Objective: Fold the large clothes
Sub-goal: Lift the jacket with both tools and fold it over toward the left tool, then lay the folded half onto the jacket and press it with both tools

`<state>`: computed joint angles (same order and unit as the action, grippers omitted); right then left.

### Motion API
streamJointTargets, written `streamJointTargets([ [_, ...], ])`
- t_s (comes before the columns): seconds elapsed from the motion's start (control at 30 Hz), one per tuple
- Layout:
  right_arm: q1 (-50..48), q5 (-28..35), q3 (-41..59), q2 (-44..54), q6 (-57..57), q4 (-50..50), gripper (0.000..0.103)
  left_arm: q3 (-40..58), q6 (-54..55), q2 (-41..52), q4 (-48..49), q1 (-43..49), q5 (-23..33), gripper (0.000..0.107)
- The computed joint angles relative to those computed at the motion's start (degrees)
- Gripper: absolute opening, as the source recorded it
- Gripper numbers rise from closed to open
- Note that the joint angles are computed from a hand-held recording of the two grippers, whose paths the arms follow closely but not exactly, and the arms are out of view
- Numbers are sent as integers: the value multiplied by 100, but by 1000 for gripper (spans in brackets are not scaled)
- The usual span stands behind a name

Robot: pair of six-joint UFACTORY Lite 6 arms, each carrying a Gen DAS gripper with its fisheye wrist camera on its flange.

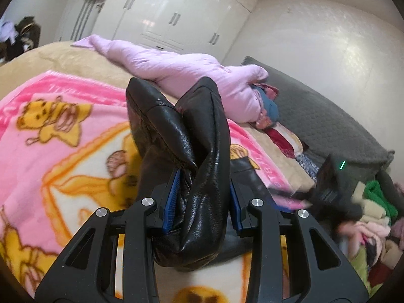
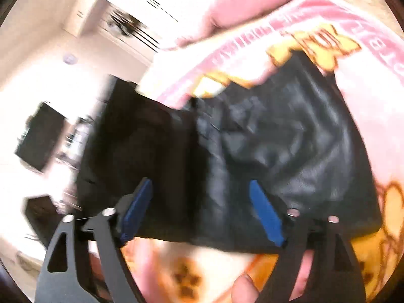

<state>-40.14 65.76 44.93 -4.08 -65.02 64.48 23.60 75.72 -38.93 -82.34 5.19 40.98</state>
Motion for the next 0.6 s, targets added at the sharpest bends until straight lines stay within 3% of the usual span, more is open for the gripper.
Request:
streamJointTargets([
  [0.07,-102,625,638,85,400,30,98,90,-156,40,-70,-702,-501,26],
  [0.17,394,781,1786,217,1289,-447,99,152,-209,96,-247,-1699,-1281,27],
  [0.27,1411,751,3011,729,2128,-1258,99,139,40,239,-676,-2310,-1661,27],
  [0.47,3105,-34,3928,1412,3825,-3028,99,65,664,425,-1459,-3032,-2008,27],
  [0.6,3418,-370,3966,1693,4452,-3590,99,77,684,494,-1455,-3102,-1968,27],
])
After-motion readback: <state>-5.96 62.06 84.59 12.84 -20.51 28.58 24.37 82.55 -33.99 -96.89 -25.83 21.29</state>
